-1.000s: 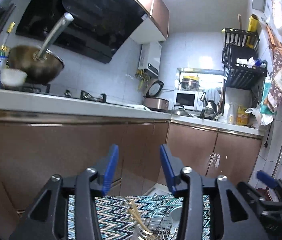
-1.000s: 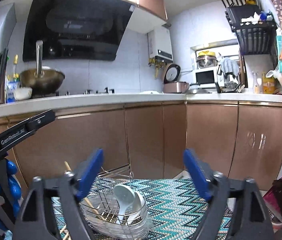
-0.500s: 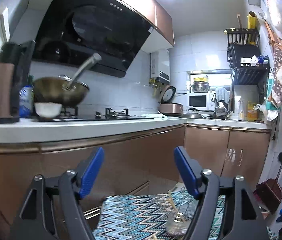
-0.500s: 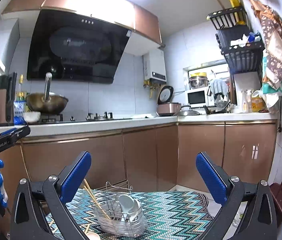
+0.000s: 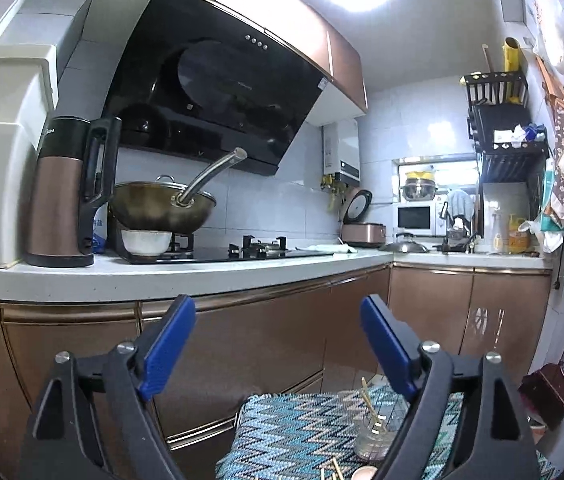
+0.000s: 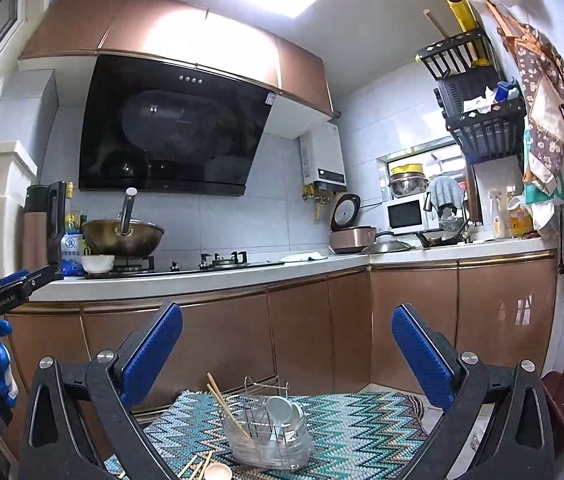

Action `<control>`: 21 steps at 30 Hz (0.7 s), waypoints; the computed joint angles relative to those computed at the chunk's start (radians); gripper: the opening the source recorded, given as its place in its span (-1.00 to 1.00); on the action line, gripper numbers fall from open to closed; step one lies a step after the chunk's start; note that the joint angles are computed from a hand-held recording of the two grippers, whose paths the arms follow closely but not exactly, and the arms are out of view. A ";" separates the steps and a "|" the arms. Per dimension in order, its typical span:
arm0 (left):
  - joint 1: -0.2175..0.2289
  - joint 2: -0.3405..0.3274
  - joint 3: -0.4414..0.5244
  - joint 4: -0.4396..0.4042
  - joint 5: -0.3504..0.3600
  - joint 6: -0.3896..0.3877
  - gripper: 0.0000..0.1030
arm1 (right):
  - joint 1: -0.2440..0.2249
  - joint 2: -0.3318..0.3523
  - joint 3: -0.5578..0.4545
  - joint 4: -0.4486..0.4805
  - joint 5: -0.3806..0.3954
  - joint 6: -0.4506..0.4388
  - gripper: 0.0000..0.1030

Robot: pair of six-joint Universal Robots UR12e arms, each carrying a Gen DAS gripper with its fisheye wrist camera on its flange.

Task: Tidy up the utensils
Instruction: 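Grasp a third chopstick with the left tool while the right tool grasps a third white spoon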

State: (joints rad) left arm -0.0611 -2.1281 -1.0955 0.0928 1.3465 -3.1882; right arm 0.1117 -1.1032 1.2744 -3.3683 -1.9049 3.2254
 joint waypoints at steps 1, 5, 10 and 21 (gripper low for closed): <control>0.001 0.003 -0.003 -0.013 -0.001 0.004 0.64 | 0.001 -0.004 0.006 0.000 0.001 0.001 0.99; 0.006 0.008 -0.001 -0.098 -0.043 0.015 0.64 | 0.000 -0.018 0.022 0.030 0.023 -0.001 0.99; -0.001 0.002 0.014 -0.279 -0.086 0.078 0.64 | -0.015 -0.029 0.045 0.073 0.079 0.039 0.96; -0.002 -0.106 0.193 -0.899 -0.292 0.165 0.12 | -0.073 -0.002 0.047 0.294 0.328 0.170 0.34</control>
State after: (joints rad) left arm -0.0628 -2.2336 -0.9025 -0.8058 1.0540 -3.0228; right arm 0.0391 -1.1056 1.3212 -3.0743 -1.5770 3.3955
